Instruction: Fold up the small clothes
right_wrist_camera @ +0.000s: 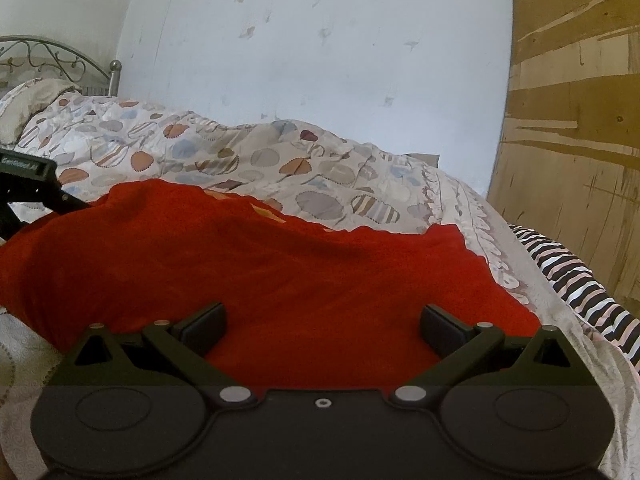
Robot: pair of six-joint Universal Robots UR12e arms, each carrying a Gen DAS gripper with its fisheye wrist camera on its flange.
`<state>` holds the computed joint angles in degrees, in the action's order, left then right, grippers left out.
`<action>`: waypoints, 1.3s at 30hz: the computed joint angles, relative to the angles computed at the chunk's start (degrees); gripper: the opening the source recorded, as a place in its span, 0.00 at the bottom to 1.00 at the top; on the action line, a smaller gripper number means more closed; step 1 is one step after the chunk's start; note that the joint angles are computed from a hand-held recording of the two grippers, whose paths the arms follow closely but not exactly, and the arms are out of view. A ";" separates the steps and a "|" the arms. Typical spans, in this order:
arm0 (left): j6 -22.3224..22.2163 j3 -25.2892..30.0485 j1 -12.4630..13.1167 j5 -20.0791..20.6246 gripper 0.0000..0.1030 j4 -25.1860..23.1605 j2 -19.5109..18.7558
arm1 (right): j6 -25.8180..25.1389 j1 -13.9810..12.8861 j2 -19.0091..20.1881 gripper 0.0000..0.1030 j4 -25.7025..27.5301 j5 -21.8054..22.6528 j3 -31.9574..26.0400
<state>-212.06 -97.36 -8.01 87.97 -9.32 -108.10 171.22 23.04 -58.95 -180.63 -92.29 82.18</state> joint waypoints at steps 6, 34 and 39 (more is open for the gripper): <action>0.19 0.24 -0.17 0.71 0.99 -0.72 0.00 | 0.00 -0.01 -0.01 1.00 0.00 -0.02 0.03; 8.15 9.35 -5.83 16.29 0.21 -17.06 -0.25 | 0.85 0.11 -0.06 1.00 -0.15 0.03 -0.01; 11.76 12.44 -7.57 19.70 0.18 -18.88 -1.34 | 1.31 0.05 -0.05 1.00 -0.75 0.16 0.20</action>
<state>-200.30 -84.93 -15.58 107.67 -28.20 -109.44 172.53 23.09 -59.00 -181.38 -92.12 82.38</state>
